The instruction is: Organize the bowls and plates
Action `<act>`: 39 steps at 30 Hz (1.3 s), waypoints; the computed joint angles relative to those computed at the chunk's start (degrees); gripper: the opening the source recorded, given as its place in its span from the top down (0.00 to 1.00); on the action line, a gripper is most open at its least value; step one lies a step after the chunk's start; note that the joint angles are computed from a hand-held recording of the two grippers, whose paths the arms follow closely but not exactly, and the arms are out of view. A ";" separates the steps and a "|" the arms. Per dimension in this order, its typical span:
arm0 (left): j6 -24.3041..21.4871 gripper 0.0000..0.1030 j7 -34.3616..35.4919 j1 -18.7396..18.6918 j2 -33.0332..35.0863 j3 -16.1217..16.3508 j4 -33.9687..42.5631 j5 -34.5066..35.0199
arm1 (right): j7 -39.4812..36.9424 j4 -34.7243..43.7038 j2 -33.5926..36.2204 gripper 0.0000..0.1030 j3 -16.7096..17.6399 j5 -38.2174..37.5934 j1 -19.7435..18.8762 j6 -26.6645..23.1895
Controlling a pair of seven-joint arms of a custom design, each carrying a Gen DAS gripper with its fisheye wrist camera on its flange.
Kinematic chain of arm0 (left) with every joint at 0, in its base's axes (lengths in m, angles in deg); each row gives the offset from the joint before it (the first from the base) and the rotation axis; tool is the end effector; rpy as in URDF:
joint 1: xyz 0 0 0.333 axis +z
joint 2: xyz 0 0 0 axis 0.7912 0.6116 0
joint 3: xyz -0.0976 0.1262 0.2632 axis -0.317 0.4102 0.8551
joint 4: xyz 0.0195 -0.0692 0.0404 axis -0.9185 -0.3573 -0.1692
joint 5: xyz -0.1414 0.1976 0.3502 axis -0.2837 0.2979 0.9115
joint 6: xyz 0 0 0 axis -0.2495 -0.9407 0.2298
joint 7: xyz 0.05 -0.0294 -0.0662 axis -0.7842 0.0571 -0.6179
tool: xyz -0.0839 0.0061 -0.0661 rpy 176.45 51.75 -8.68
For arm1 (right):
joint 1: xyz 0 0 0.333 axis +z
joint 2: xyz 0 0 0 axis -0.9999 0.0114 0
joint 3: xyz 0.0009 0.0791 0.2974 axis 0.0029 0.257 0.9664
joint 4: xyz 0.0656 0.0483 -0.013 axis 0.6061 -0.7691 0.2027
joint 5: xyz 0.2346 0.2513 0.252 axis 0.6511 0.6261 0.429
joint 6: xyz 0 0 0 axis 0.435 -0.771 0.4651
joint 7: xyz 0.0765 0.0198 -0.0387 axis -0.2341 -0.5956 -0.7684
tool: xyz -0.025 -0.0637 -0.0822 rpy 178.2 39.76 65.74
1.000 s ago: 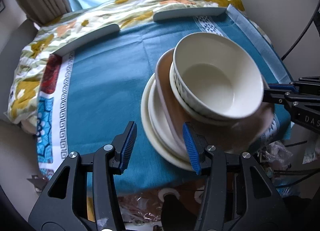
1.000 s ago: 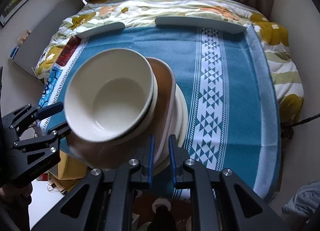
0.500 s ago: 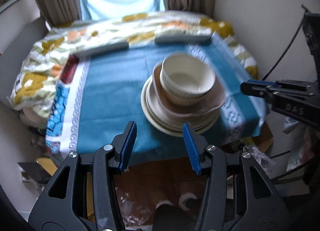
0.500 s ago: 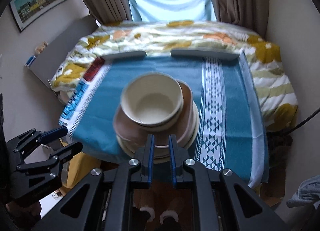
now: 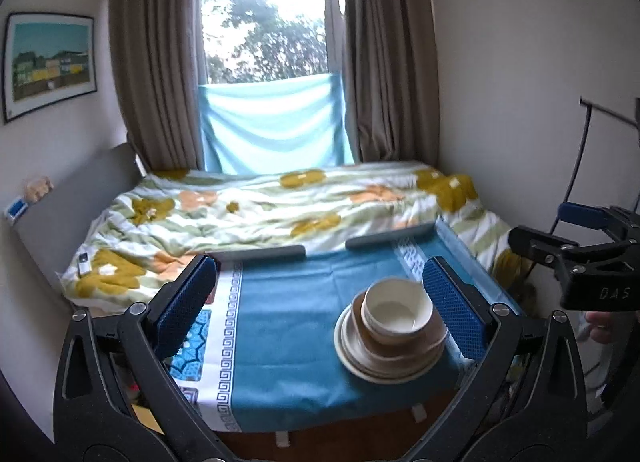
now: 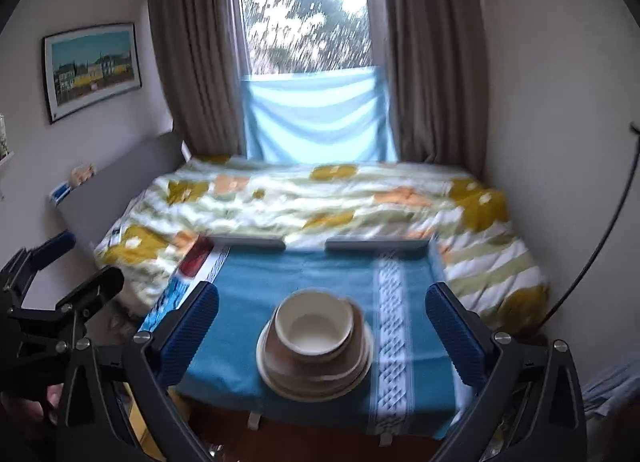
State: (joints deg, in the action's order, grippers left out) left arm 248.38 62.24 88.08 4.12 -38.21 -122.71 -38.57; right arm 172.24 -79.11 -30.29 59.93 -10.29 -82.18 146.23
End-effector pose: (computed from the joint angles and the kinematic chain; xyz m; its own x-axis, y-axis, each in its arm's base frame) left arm 0.4800 -0.2848 0.5472 -0.1316 -0.9901 -0.0491 -0.4078 0.0992 -0.9077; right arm 0.5079 0.1822 0.5337 0.1535 -0.9836 -0.0951 -0.5199 0.0015 -0.8542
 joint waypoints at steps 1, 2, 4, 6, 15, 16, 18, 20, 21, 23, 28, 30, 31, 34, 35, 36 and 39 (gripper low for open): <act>0.64 0.00 -0.40 -0.12 -0.29 0.32 -0.29 -0.28 | 3.25 -0.14 -0.73 0.00 3.08 -3.00 -3.69 0.88; 1.09 0.00 -0.70 -0.09 -0.67 0.58 -0.57 -0.66 | 5.81 -0.14 -1.26 0.00 5.48 -5.49 -6.62 1.43; 1.86 0.00 -0.84 -0.11 -1.47 0.81 -1.11 -1.48 | 10.90 -0.20 -2.52 0.00 9.94 -10.11 -11.71 1.69; 2.94 0.00 -0.58 0.08 -2.33 0.79 -1.73 -2.49 | 14.49 -0.13 -3.18 0.00 12.18 -13.10 -14.34 1.89; 4.14 0.00 1.76 1.89 -5.41 -0.90 -3.24 -8.01 | 25.07 1.70 -2.83 0.00 14.82 -22.67 -17.66 1.37; 4.27 0.00 2.02 1.86 -5.66 -0.85 -3.44 -8.46 | 25.60 1.94 -2.53 0.00 14.36 -23.37 -17.10 1.21; 4.61 0.00 2.24 2.20 -6.64 -1.01 -3.88 -9.41 | 26.93 2.55 -2.02 0.00 13.63 -25.12 -16.22 0.96; 4.93 0.00 2.69 2.26 -7.07 -1.08 -4.22 -10.31 | 28.94 3.16 -1.52 0.00 13.33 -27.58 -15.96 0.97; 4.93 0.00 2.94 2.31 -7.14 -1.14 -4.31 -10.71 | 29.64 3.43 -1.34 0.00 12.93 -28.47 -15.44 0.72; 4.80 0.00 3.52 2.15 -7.13 -1.01 -4.41 -11.33 | 30.80 3.93 -0.86 0.00 11.85 -29.89 -14.21 0.46; 4.69 0.00 3.94 2.77 -7.52 -1.49 -4.35 -12.48 | 33.37 4.84 -0.06 0.00 9.09 -33.08 -11.31 -0.39; 4.41 0.00 3.83 3.52 -7.76 -2.07 -4.01 -12.70 | 34.17 4.99 0.04 0.00 8.05 -34.10 -10.22 -0.68; 4.41 0.00 3.76 3.74 -7.85 -2.25 -3.96 -12.78 | 34.73 5.05 0.06 0.00 7.71 -34.69 -9.82 -0.81; 4.59 0.00 3.60 4.45 -8.12 -2.96 -3.82 -12.94 | 35.71 5.28 0.27 0.00 6.54 -35.85 -8.61 -1.24; 4.58 0.00 3.59 4.59 -8.26 -3.15 -3.78 -12.99 | 35.59 5.32 0.37 0.00 6.00 -35.80 -8.08 -1.33; 4.67 0.00 3.48 4.91 -8.67 -3.50 -3.79 -13.05 | 35.70 5.28 0.31 0.00 5.70 -35.95 -7.69 -1.54; 4.99 0.00 3.45 5.79 -9.22 -4.44 -3.51 -13.28 | 35.55 5.31 0.31 0.00 4.70 -35.80 -6.69 -1.97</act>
State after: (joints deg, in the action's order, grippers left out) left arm 253.37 65.69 93.87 -5.10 -42.65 -126.23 -51.86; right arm 207.79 -73.80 -29.98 64.63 -46.08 -88.86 144.26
